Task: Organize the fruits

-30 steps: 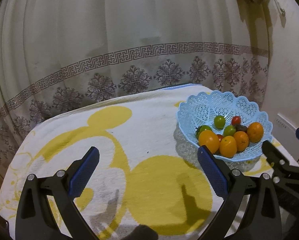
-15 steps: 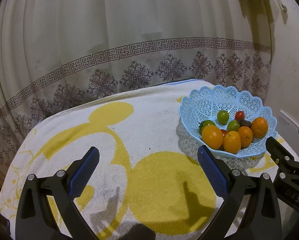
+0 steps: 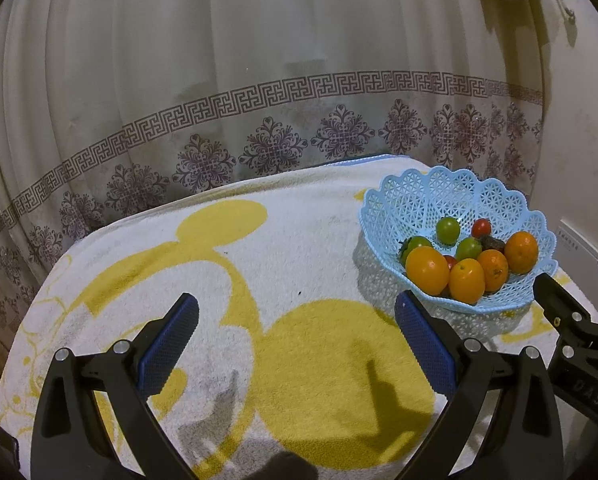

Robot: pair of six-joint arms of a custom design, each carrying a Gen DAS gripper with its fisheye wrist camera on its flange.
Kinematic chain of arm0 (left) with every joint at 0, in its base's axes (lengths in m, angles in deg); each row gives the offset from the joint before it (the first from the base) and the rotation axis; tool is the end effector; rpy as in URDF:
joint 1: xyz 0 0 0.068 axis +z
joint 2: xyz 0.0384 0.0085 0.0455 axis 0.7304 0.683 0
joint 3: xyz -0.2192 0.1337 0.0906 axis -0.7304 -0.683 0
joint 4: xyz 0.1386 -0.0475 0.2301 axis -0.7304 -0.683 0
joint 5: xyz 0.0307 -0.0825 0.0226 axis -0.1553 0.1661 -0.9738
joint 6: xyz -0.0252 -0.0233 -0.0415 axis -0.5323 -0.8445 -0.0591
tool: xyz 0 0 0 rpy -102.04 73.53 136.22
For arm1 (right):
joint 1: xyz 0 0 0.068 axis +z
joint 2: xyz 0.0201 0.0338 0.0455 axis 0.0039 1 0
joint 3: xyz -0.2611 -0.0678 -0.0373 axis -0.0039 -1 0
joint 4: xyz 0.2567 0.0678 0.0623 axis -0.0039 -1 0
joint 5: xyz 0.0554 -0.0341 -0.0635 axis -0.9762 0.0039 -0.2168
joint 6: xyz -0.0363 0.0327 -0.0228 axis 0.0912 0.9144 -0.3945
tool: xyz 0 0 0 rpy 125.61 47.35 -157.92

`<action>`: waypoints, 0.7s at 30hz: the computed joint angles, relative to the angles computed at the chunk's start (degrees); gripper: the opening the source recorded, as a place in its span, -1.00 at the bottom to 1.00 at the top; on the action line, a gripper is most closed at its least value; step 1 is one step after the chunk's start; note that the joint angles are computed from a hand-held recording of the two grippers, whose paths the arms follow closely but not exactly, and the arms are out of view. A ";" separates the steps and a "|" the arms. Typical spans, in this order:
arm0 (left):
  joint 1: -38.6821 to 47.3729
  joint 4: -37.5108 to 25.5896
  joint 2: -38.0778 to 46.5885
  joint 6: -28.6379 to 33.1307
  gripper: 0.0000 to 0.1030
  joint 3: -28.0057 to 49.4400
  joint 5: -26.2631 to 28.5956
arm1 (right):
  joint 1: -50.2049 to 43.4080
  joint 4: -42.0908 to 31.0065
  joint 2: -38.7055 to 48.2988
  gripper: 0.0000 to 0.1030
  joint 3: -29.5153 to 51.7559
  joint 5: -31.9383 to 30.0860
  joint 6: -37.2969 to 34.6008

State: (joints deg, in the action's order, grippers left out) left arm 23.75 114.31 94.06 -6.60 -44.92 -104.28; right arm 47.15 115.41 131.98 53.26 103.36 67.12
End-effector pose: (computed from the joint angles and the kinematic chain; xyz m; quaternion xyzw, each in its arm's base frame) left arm 0.2498 -0.0880 0.0310 -0.0112 0.8758 0.0966 0.4728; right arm 0.2585 0.2449 0.0261 -0.0137 0.8718 0.0081 0.4896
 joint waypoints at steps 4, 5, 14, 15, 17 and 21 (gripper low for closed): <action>-0.06 -0.03 0.03 0.06 0.90 0.01 -0.02 | 0.21 -0.03 0.35 0.94 0.17 0.06 0.12; -0.10 -0.05 0.04 0.04 0.90 0.01 -0.07 | 0.25 -0.04 0.41 0.94 0.21 0.06 0.12; 0.07 -0.38 0.24 -0.14 0.90 0.21 0.17 | 0.33 -0.11 0.46 0.94 0.28 0.11 0.18; 0.06 -0.42 0.28 -0.16 0.90 0.25 0.19 | 0.33 -0.11 0.46 0.94 0.28 0.11 0.18; 0.00 -0.45 0.24 -0.18 0.90 0.23 0.17 | 0.40 -0.16 0.48 0.94 0.27 0.20 0.22; 0.02 -0.49 0.32 -0.20 0.90 0.32 0.18 | 0.33 -0.17 0.46 0.94 0.30 0.13 0.21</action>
